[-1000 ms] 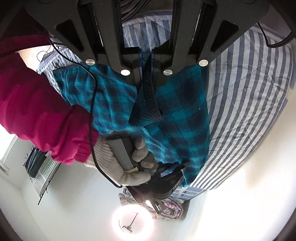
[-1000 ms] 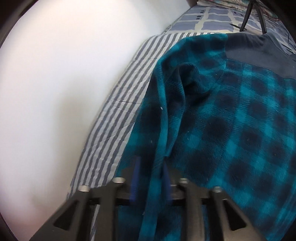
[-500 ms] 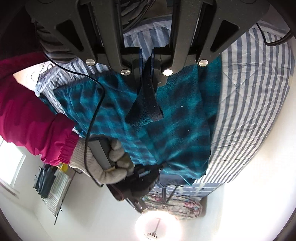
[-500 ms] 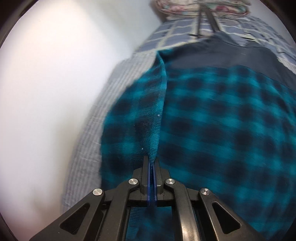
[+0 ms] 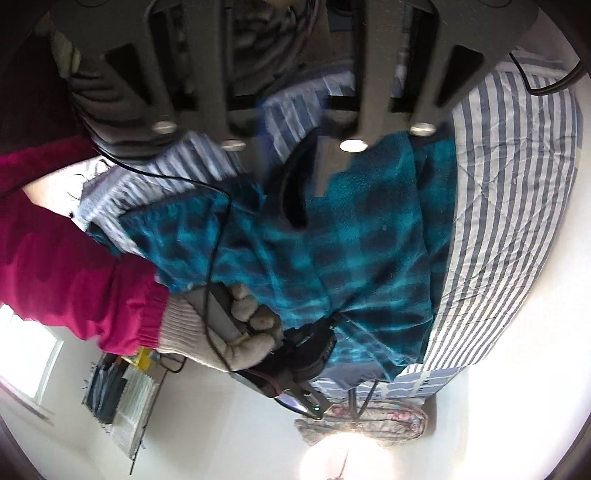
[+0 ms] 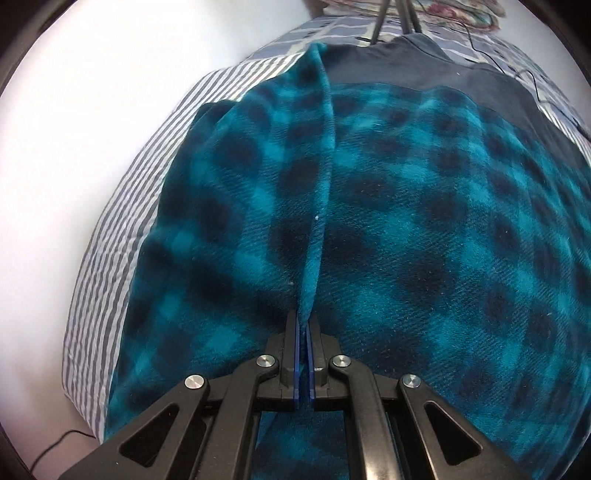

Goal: Fold large clothes

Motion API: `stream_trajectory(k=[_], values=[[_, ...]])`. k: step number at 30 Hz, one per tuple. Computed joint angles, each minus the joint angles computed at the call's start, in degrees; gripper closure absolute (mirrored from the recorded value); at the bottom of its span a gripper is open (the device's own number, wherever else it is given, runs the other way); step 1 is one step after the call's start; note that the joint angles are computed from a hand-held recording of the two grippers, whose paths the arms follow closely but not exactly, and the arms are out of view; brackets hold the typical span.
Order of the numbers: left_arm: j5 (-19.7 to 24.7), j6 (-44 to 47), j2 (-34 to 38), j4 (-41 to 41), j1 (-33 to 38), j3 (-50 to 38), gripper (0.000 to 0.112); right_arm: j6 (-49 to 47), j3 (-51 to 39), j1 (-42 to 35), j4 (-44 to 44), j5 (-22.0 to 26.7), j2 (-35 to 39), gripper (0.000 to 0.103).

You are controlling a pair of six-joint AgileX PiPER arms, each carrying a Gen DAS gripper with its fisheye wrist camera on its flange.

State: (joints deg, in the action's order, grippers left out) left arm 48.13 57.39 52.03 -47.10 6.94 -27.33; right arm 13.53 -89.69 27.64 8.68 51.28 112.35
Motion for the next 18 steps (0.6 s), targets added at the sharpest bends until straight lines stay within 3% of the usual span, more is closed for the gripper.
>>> stream_trajectory(k=[2, 3, 4, 7, 12, 18], values=[[7.27, 3.96, -2.57, -1.07, 7.47, 0.04, 0.057, 1.09, -1.09, 0.45, -2.03, 1.55, -0.93, 0.081], [12.02, 7.35, -3.50, -2.01, 13.09, 0.13, 0.057, 1.48, -0.66, 0.59, -2.72, 1.41, -1.91, 0.076], [15.05, 9.33, -3.62, -2.07, 17.32, 0.13, 0.057, 1.68, -0.84, 0.74, -3.23, 1.67, -2.64, 0.073], [18.45, 12.19, 1.68, -2.40, 26.14, 0.03, 0.057, -1.94, -2.34, -1.58, -1.99, 3.72, -5.51, 0.073], [14.90, 11.99, 14.42, -4.38, 28.75, 0.11, 0.065, -3.91, -7.05, -1.52, -0.94, 3.84, -4.86, 0.072], [8.72, 13.94, 20.26, -6.81, 24.56, 1.67, 0.076, -2.59, -21.82, 1.40, -3.58, 7.57, 4.23, 0.072]])
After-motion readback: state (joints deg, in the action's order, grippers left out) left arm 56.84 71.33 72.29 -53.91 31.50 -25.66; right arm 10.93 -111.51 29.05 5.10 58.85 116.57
